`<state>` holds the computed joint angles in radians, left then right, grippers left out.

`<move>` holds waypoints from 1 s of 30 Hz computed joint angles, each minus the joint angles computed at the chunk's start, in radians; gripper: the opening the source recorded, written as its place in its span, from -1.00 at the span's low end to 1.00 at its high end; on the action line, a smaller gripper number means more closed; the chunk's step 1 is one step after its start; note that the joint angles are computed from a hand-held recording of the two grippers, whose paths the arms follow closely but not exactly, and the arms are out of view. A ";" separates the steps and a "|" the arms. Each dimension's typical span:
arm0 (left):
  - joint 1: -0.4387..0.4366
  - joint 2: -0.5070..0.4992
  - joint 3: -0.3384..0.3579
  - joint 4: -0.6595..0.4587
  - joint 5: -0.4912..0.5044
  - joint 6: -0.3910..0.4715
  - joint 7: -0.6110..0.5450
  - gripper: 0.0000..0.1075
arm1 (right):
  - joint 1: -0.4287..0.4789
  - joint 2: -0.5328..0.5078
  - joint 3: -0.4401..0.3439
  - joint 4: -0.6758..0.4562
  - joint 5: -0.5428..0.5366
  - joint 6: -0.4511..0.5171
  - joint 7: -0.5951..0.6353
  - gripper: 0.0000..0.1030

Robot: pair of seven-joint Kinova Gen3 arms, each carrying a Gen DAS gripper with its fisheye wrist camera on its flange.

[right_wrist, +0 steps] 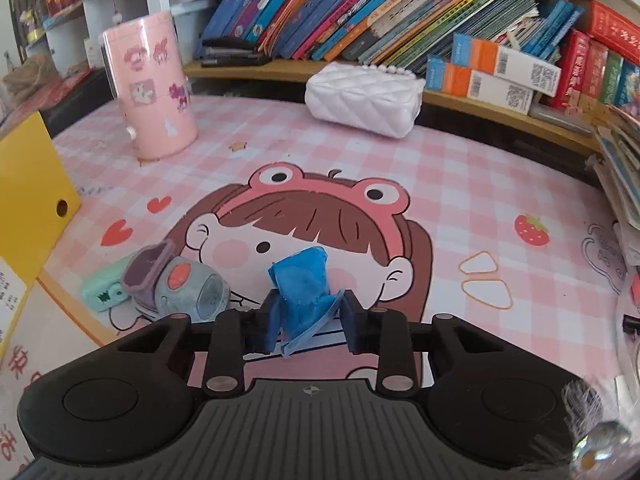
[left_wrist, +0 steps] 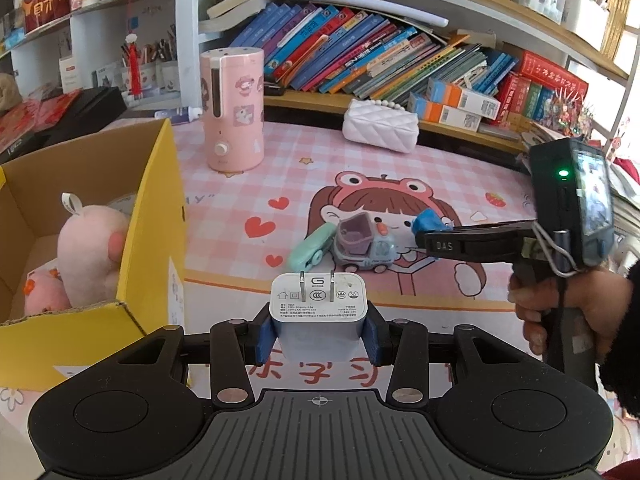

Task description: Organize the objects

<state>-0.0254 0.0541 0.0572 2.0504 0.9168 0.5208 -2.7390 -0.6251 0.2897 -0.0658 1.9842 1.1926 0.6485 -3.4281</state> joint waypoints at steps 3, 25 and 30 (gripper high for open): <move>-0.002 -0.002 -0.001 0.004 0.018 0.003 -0.014 -0.23 | -0.026 -0.027 -0.010 0.019 0.022 0.045 -0.038 -0.47; -0.036 -0.049 -0.057 0.054 0.192 0.081 -0.193 -0.23 | -0.146 -0.153 -0.190 0.072 -0.002 0.368 -0.245 -0.49; -0.068 -0.061 -0.092 0.067 0.238 0.158 -0.271 -0.23 | -0.215 -0.154 -0.225 0.051 0.009 0.502 -0.296 -0.49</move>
<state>-0.0932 -0.0072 -0.0347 2.1178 1.1551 0.6784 -3.0101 -0.8399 0.1361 -0.2911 2.0351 1.2013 1.1501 -3.7240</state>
